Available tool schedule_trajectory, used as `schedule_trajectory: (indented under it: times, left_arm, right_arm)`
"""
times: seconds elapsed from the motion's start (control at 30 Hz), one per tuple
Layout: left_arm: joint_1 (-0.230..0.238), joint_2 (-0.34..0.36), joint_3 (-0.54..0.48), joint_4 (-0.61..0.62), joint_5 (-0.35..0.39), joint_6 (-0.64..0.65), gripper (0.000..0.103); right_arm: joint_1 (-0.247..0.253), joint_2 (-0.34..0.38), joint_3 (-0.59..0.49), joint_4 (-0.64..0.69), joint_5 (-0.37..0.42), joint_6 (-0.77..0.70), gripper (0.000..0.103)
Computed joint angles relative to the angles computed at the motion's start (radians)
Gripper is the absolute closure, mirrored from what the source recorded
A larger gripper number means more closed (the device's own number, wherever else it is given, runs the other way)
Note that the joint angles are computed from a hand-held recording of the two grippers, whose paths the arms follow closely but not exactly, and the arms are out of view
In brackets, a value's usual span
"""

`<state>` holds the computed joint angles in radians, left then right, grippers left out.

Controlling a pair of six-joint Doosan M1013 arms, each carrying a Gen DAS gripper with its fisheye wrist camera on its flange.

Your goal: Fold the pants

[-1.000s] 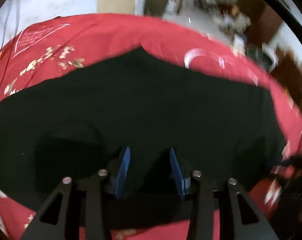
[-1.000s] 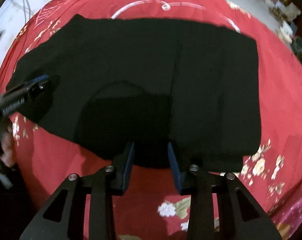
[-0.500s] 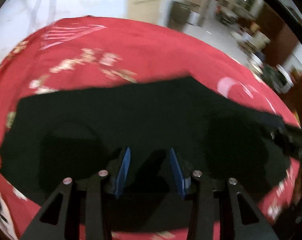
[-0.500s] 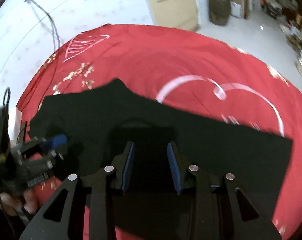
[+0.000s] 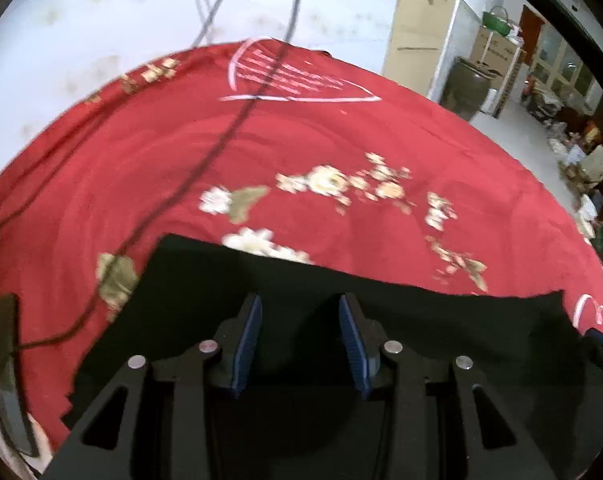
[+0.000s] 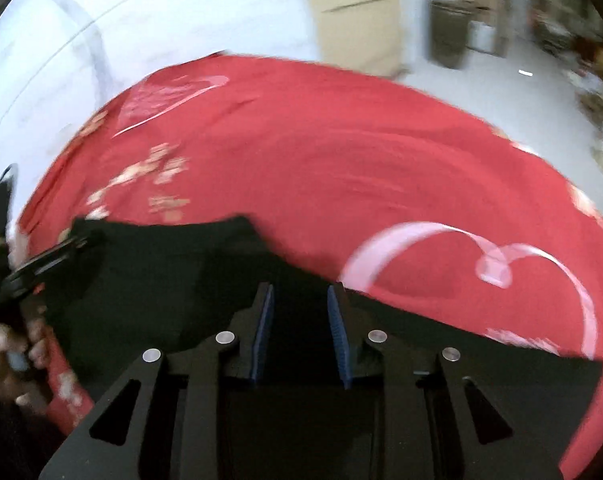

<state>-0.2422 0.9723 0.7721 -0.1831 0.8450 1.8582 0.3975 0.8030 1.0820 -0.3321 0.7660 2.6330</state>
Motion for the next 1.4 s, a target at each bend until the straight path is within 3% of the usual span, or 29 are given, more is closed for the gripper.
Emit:
schedule_trajectory:
  times: [0.1, 0.17, 0.23, 0.37, 0.4, 0.53, 0.63, 0.77, 0.83, 0.9, 0.97, 1.03, 1.1, 1.2, 1.4]
  left_arm:
    - [0.008, 0.005, -0.002, 0.033, -0.027, -0.014, 0.059]
    - [0.014, 0.009, -0.001, 0.021, -0.041, 0.001, 0.058]
    - [0.015, 0.004, 0.014, 0.018, -0.068, 0.025, 0.057]
    - [0.005, -0.013, 0.027, 0.067, -0.057, -0.006, 0.058]
    - [0.003, -0.026, 0.044, 0.036, -0.055, 0.025, 0.058]
    - [-0.018, -0.120, 0.192, -0.062, -0.097, 0.214, 0.058]
    - [-0.030, -0.173, 0.275, -0.142, -0.078, 0.336, 0.058]
    - [-0.048, -0.220, 0.358, -0.148, -0.037, 0.423, 0.057]
    - [-0.054, -0.227, 0.375, -0.116, -0.005, 0.425, 0.057]
    - [-0.063, -0.234, 0.397, -0.050, -0.022, 0.384, 0.057]
    - [-0.060, -0.210, 0.365, -0.001, 0.029, 0.317, 0.055]
    - [-0.050, -0.200, 0.337, -0.010, 0.068, 0.265, 0.056]
    - [-0.043, -0.200, 0.329, -0.012, 0.093, 0.227, 0.056]
    - [-0.033, -0.221, 0.348, -0.029, 0.119, 0.213, 0.056]
    - [-0.030, -0.317, 0.460, -0.118, 0.073, 0.330, 0.056]
  right_arm:
    - [-0.014, 0.066, -0.098, 0.034, 0.057, -0.062, 0.076]
    - [-0.022, 0.074, -0.108, -0.005, 0.057, -0.012, 0.076]
    - [-0.022, 0.089, -0.148, -0.026, 0.142, -0.012, 0.073]
    - [0.002, 0.020, -0.048, -0.100, 0.087, 0.056, 0.073]
    - [0.014, -0.004, -0.008, -0.116, 0.082, 0.073, 0.068]
    - [0.051, -0.056, 0.092, -0.107, 0.139, 0.117, 0.063]
    - [0.087, -0.097, 0.162, -0.135, 0.173, 0.189, 0.063]
    - [0.113, -0.125, 0.221, -0.110, 0.211, 0.197, 0.063]
    - [0.116, -0.132, 0.221, -0.079, 0.229, 0.176, 0.062]
    - [0.123, -0.144, 0.234, -0.073, 0.242, 0.210, 0.062]
    - [0.121, -0.154, 0.252, -0.042, 0.260, 0.252, 0.062]
    - [0.107, -0.170, 0.276, 0.018, 0.250, 0.295, 0.058]
    - [0.103, -0.177, 0.276, 0.040, 0.296, 0.323, 0.058]
    - [0.090, -0.203, 0.320, 0.131, 0.252, 0.337, 0.058]
    - [0.131, -0.235, 0.313, -0.002, 0.263, 0.406, 0.058]
